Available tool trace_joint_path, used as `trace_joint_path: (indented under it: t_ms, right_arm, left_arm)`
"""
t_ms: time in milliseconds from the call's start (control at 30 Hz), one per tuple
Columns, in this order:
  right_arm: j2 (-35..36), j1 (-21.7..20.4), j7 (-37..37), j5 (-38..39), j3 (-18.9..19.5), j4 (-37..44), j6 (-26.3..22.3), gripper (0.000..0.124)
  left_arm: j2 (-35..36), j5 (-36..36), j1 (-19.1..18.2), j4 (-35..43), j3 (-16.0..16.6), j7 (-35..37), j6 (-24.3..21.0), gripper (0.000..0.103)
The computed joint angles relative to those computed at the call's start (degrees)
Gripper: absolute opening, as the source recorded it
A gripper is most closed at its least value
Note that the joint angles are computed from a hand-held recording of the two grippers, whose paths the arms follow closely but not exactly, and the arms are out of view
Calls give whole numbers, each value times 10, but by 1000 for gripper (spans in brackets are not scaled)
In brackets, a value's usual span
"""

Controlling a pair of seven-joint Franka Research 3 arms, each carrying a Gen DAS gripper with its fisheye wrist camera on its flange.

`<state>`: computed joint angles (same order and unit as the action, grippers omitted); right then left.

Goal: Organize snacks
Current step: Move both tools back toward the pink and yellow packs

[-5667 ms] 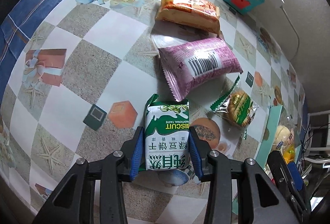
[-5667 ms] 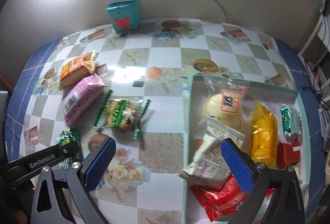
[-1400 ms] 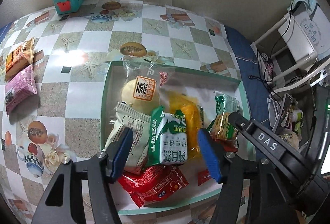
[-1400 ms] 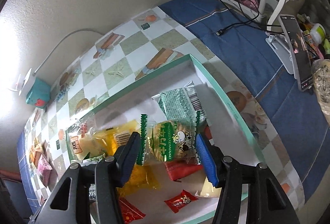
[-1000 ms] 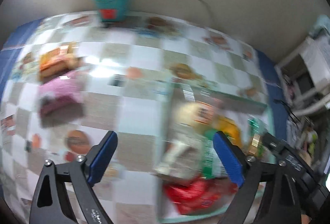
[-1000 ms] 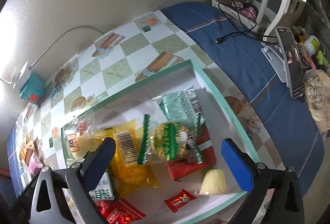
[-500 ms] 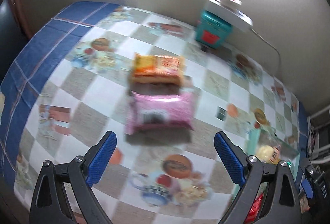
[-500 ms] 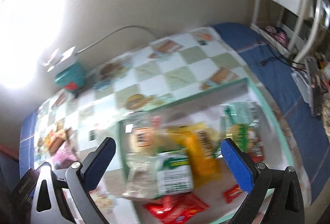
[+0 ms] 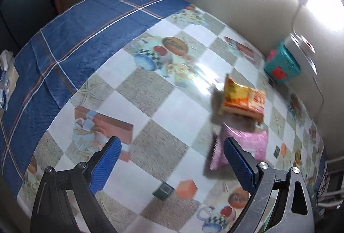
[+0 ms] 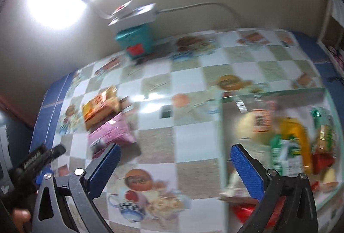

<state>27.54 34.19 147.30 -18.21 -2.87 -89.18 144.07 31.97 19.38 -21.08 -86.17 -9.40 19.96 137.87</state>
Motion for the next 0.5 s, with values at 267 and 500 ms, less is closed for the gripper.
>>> trace_joint_path:
  t_ms: [267,500]
  right_arm:
    - [106,3,-89,46,20,136,-25,103]
    - [226,15,-187,88,21,325,-103,103]
  left_arm:
    - [25,-12,11,8,-1,9,17,96]
    - [17,-12,15,-11,10,-6,5,96]
